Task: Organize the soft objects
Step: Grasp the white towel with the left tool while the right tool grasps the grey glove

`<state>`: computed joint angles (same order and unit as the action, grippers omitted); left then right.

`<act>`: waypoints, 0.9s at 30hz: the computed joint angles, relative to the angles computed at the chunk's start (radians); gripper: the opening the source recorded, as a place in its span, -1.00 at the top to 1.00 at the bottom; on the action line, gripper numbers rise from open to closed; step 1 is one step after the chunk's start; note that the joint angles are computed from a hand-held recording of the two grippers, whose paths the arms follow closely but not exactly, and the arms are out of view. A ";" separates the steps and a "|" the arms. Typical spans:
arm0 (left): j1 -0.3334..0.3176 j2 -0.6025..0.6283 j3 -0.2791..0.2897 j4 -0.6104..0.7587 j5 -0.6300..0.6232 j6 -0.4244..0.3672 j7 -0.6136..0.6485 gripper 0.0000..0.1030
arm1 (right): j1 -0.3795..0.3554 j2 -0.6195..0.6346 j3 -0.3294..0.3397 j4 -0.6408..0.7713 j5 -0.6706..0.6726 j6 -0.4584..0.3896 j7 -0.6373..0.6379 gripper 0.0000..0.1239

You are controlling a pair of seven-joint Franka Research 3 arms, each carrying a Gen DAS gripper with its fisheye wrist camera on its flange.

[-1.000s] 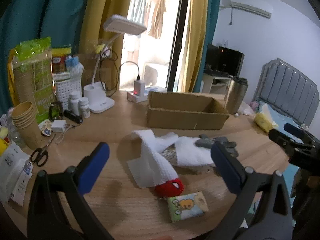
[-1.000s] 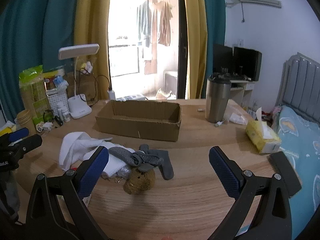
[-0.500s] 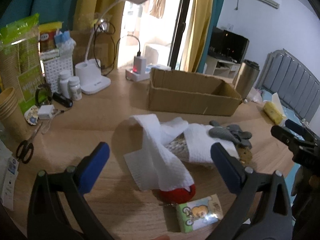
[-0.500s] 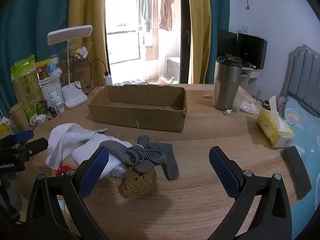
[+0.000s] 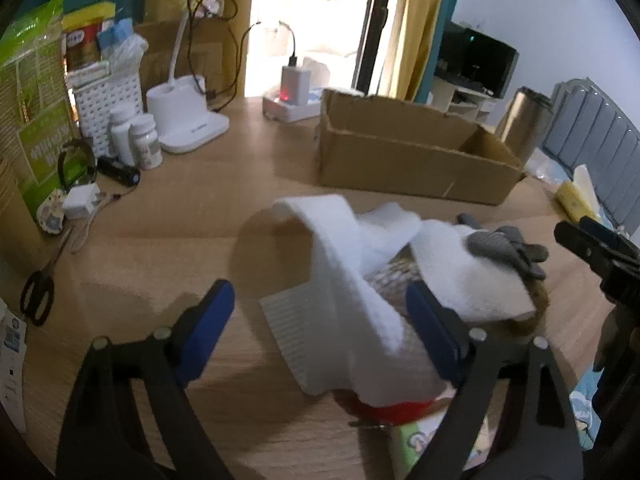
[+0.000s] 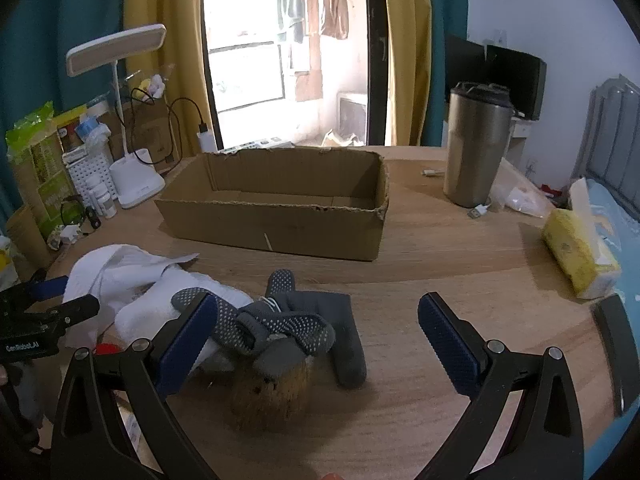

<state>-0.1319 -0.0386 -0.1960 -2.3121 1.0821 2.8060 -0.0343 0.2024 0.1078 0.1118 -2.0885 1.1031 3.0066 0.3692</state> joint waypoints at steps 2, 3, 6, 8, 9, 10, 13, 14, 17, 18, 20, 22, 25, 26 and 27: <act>0.000 0.010 0.003 0.004 -0.028 -0.001 0.024 -0.56 | 0.001 0.020 -0.004 0.017 -0.033 -0.011 0.030 -0.66; 0.000 0.014 0.004 0.005 -0.040 0.001 0.034 -0.54 | 0.000 0.029 -0.004 0.027 -0.047 -0.015 0.042 -0.66; 0.001 0.028 0.011 0.010 -0.075 0.013 0.064 -0.38 | -0.008 0.052 0.000 0.048 -0.077 -0.027 0.067 -0.66; 0.002 0.037 0.016 0.012 -0.094 0.029 0.083 -0.29 | -0.015 0.066 0.003 0.061 -0.098 -0.036 0.087 -0.66; 0.002 0.040 0.019 0.013 -0.100 0.035 0.088 -0.28 | -0.017 0.074 0.004 0.070 -0.113 -0.042 0.101 -0.66; 0.002 0.044 0.020 0.014 -0.109 0.036 0.095 -0.21 | -0.021 0.080 0.007 0.076 -0.121 -0.045 0.109 -0.66; 0.003 0.055 0.028 0.013 -0.152 0.062 0.127 -0.08 | -0.028 0.097 0.014 0.092 -0.151 -0.056 0.133 -0.66; 0.005 0.058 0.031 0.010 -0.162 0.077 0.134 0.00 | -0.030 0.104 0.015 0.098 -0.160 -0.061 0.142 -0.66; 0.004 0.067 0.034 0.009 -0.206 0.092 0.177 0.18 | -0.035 0.122 0.018 0.112 -0.192 -0.075 0.175 -0.66; 0.004 0.070 0.036 0.008 -0.216 0.101 0.187 0.19 | -0.037 0.128 0.018 0.118 -0.205 -0.086 0.189 -0.66; 0.001 0.072 0.038 0.007 -0.221 0.111 0.196 0.23 | -0.043 0.135 0.021 0.125 -0.218 -0.098 0.201 -0.66; 0.000 0.073 0.042 0.006 -0.208 0.126 0.183 0.32 | -0.050 0.138 0.027 0.128 -0.224 -0.109 0.202 -0.64; -0.002 0.075 0.043 0.007 -0.223 0.129 0.204 0.47 | -0.052 0.144 0.027 0.132 -0.241 -0.122 0.216 -0.60; -0.003 0.075 0.044 0.008 -0.217 0.131 0.200 0.55 | -0.051 0.146 0.025 0.133 -0.252 -0.126 0.224 -0.59; -0.004 0.074 0.045 0.008 -0.208 0.133 0.193 0.59 | -0.050 0.148 0.023 0.134 -0.261 -0.129 0.232 -0.58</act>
<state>-0.1355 0.0350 -0.1508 -2.3037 0.8744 2.9389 0.1592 0.1528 0.2556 0.1349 -1.9549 0.8416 2.8771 0.6012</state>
